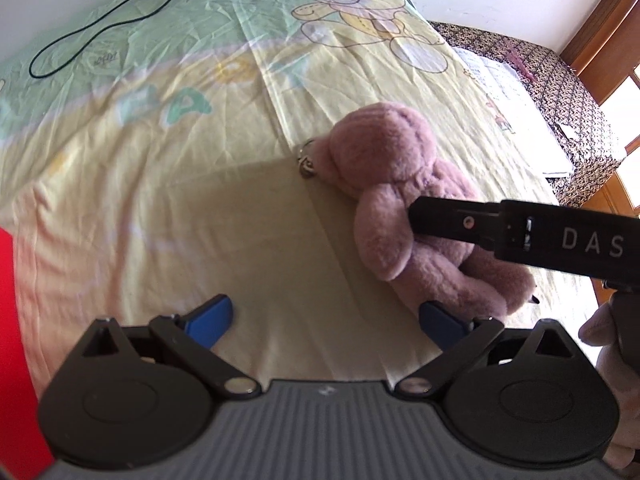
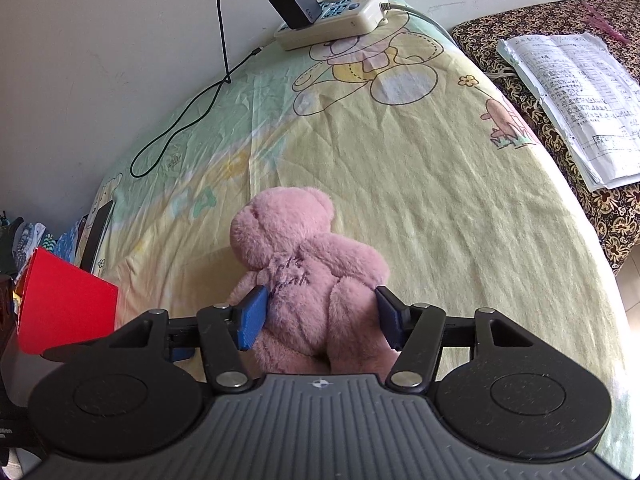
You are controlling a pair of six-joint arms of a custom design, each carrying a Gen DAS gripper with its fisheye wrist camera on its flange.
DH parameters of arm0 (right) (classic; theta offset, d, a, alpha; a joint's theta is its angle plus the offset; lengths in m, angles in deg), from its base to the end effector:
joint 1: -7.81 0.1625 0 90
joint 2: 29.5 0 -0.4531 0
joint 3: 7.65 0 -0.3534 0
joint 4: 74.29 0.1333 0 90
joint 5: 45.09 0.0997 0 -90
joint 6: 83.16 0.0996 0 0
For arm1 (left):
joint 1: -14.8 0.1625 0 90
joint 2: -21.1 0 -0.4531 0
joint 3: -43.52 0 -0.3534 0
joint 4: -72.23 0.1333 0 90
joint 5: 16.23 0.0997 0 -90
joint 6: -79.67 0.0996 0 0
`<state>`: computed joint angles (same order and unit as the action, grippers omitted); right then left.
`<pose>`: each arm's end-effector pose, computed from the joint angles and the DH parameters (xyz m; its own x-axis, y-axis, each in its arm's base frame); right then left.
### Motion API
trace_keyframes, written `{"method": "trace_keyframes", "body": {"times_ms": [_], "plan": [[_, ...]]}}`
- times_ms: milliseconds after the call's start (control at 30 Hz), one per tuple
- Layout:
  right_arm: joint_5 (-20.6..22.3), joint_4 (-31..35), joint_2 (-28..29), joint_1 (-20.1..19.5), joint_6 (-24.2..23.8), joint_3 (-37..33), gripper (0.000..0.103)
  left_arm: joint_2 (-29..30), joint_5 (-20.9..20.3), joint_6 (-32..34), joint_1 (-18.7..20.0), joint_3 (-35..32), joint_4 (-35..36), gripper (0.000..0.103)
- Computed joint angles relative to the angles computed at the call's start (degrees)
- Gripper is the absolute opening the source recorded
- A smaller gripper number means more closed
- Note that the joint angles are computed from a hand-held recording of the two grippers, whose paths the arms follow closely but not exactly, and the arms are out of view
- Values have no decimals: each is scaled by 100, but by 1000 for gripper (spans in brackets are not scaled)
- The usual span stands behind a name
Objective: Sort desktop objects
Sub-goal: 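Close the right gripper on the pink teddy bear's body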
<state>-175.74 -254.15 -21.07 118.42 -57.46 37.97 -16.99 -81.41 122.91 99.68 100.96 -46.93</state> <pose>0.3389 -0.7067 -0.1930 -0.8846 0.4100 0.2223 0.1089 0.6451 -0.7563 0.1027 -0.8161 0.2528 -0.6030 0.6795 -0.4180 0.6877 0.7083 0.1592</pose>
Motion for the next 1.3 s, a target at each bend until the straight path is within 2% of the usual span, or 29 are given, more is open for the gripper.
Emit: {"method": "trace_keyframes", "body": {"times_ms": [200,300,533,633,733,833,900,967,1033,1200,1300], "plan": [[226,255,-49,112,171,147,54,-125,48,14,99,-113,263,89],[358,360,-21,196,236,192,53,-212,103,-16,150,-179,458,81],[567,672,75,384,256,147,53,-636,219,29,297,171,445,76],[621,803,55,442,318,242,54,-830,219,136,367,315,565,76],[725,590,-86,464,506,615,56,-965,172,252,424,364,822,76],[629,232,-268,516,718,1039,56,-976,10,263,480,185,1055,87],[389,88,-332,587,701,1160,58,-967,-119,300,490,94,994,89],[68,-28,-326,651,622,1133,61,-935,-257,349,481,-19,929,94],[-40,-200,-299,648,585,1085,61,-795,-386,389,459,-222,1025,97],[159,-153,-62,578,418,565,61,-687,-365,469,397,-66,1008,96],[32,222,122,537,402,176,61,-586,-547,243,416,-257,1441,90]]}}
